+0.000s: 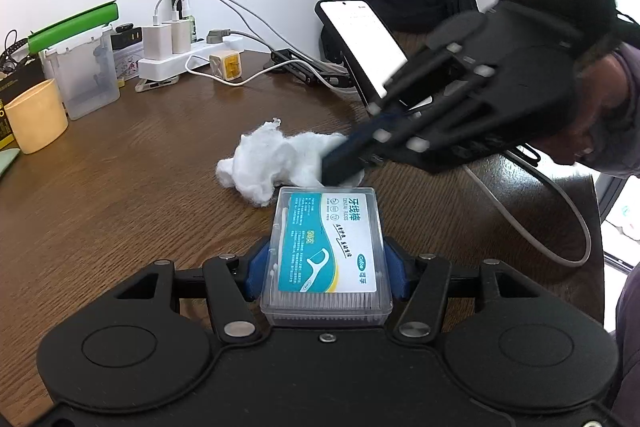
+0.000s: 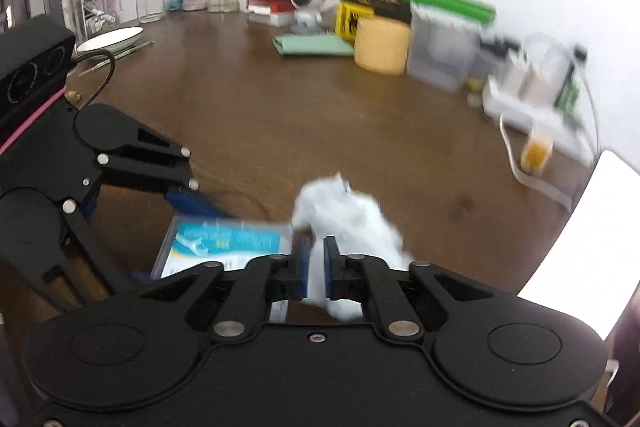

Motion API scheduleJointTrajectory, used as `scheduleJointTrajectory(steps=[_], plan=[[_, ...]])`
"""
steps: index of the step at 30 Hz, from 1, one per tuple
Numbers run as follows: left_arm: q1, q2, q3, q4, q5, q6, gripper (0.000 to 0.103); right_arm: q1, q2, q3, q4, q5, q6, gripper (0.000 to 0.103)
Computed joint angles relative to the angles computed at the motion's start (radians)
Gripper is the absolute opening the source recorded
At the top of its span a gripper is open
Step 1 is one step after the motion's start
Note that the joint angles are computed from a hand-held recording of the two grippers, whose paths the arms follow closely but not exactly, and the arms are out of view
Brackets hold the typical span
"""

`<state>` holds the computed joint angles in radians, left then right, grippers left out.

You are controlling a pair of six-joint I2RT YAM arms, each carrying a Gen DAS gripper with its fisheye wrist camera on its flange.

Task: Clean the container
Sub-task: 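Roll the floss box with the left gripper while the right gripper wipes its side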

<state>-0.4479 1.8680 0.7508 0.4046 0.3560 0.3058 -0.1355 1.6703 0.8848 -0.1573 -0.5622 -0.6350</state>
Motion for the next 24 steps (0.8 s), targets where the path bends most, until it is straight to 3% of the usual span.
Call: scheduleJointTrajectory(steps=[3,5,7,11,15,19,24], plan=[[0.000,0.002,0.005,-0.003,0.001,0.002,0.057,0.005,-0.044,-0.051,0.002,-0.020,-0.005,0.001],[0.000,-0.001,0.005,-0.007,-0.001,0.003,0.057,0.000,-0.071,-0.079,0.044,-0.045,0.012,0.008],[0.002,-0.013,0.000,-0.021,-0.007,0.011,0.057,0.002,-0.063,-0.074,0.094,-0.026,0.038,0.036],[0.017,-0.036,-0.020,-0.031,-0.008,0.018,0.057,0.046,-0.009,-0.026,0.128,0.054,0.038,0.043],[0.027,-0.044,-0.040,-0.008,-0.016,-0.009,0.057,0.095,0.066,0.002,0.147,0.182,0.116,0.039],[0.034,-0.047,-0.035,-0.013,-0.024,-0.021,0.056,0.085,0.058,-0.052,0.220,0.187,0.156,0.009],[0.020,-0.041,-0.022,-0.014,-0.038,-0.013,0.057,-0.002,-0.053,-0.007,-0.048,-0.107,0.130,0.009]])
